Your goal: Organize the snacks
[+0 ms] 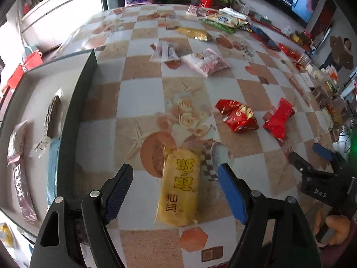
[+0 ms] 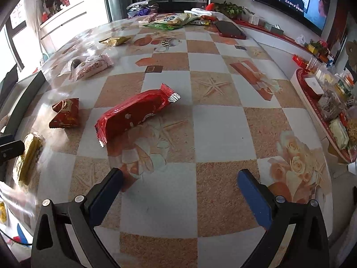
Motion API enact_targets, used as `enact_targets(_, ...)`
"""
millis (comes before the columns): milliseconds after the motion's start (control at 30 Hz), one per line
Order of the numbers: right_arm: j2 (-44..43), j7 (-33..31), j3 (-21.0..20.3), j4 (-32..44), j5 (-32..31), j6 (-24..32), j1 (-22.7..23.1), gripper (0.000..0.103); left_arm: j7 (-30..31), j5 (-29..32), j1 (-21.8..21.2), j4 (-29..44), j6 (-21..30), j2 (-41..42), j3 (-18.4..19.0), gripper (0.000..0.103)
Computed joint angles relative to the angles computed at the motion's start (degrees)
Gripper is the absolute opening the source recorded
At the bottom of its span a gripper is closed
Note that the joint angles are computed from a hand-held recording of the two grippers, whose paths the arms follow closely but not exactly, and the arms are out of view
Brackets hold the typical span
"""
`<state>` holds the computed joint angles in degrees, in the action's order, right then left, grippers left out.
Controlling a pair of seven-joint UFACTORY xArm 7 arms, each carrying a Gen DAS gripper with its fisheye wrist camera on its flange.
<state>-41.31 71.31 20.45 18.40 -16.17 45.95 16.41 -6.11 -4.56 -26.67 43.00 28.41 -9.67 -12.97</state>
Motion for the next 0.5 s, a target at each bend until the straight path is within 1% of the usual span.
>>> enact_targets(67,-0.1,-0.2,-0.1,-0.1,0.0,-0.1,0.2,0.103,-3.2,4.9,0.8,0.2,1.0,0.7,-1.5,0.082)
enact_targets(133,-0.3,-0.6,-0.2,-0.3,0.0,-0.3,0.4,0.103,-4.6,7.8,0.8,0.7,2.5,2.1,-2.1,0.081)
enact_targets(300,-0.5,-0.9,-0.3,-0.4,0.4,-0.3,0.7,0.103,-4.2,7.8,0.2,-0.1,1.1,1.9,-1.4,0.086)
enact_targets(433,2.2,-3.8,-3.6,2.1,3.4,1.2,0.4,0.103,-6.7,10.8,0.7,-1.6,-1.6,1.4,-1.8,0.091)
enact_targets(500,3.5,-4.4,-5.4,2.8,5.0,-0.6,-0.6,0.102,-7.0,11.1,0.7,-2.3,-2.5,1.2,-1.6,0.093)
